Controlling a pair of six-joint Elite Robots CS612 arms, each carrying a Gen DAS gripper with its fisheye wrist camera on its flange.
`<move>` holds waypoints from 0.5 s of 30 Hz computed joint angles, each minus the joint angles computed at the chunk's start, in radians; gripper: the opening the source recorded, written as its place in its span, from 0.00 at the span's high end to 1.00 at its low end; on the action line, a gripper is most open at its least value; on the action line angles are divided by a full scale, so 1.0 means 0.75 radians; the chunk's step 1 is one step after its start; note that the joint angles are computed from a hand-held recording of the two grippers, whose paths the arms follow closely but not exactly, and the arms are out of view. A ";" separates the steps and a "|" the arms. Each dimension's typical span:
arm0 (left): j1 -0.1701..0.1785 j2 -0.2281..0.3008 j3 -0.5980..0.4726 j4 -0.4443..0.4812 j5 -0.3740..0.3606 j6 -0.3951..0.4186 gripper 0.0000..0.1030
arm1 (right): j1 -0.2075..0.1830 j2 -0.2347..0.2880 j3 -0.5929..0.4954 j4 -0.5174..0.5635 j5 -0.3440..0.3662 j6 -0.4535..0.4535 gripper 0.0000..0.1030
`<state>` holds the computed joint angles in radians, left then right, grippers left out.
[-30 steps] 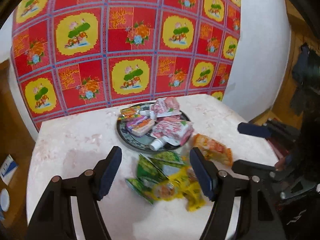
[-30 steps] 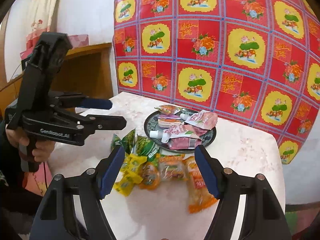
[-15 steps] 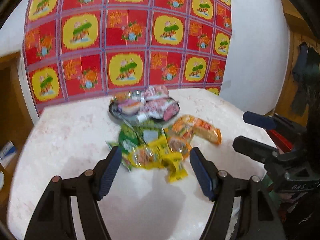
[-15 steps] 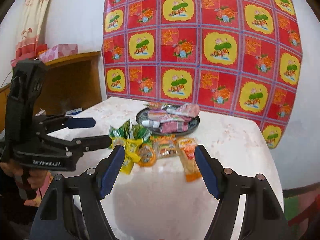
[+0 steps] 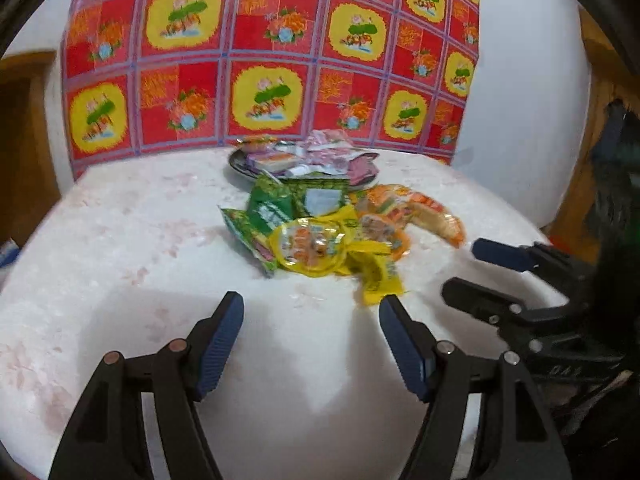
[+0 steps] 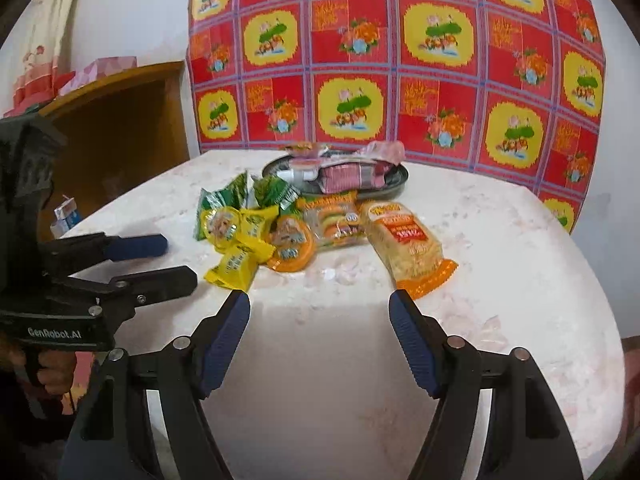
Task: Organize snacks
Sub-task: 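Move the right tool to a yellow snack packet while the left tool approaches the yellow jelly cup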
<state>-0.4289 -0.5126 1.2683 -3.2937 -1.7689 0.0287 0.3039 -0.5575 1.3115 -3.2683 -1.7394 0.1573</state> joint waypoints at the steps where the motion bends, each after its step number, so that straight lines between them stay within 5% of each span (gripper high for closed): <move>1: -0.006 0.006 0.006 -0.035 0.028 0.008 0.28 | -0.003 0.002 0.000 0.007 0.009 0.013 0.28; 7: -0.014 0.027 0.012 -0.133 0.071 0.018 0.28 | 0.003 0.018 -0.002 -0.033 -0.013 -0.003 0.28; 10: -0.003 0.022 0.011 -0.132 0.062 -0.062 0.58 | 0.005 0.025 -0.006 -0.054 -0.022 -0.011 0.28; 15: 0.013 0.009 -0.014 -0.116 -0.008 -0.025 0.61 | 0.002 0.037 -0.006 -0.106 -0.008 -0.016 0.29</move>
<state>-0.4194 -0.5058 1.2576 -3.3808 -1.7747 0.0096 0.3051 -0.5298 1.3071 -3.3474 -1.7456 0.1454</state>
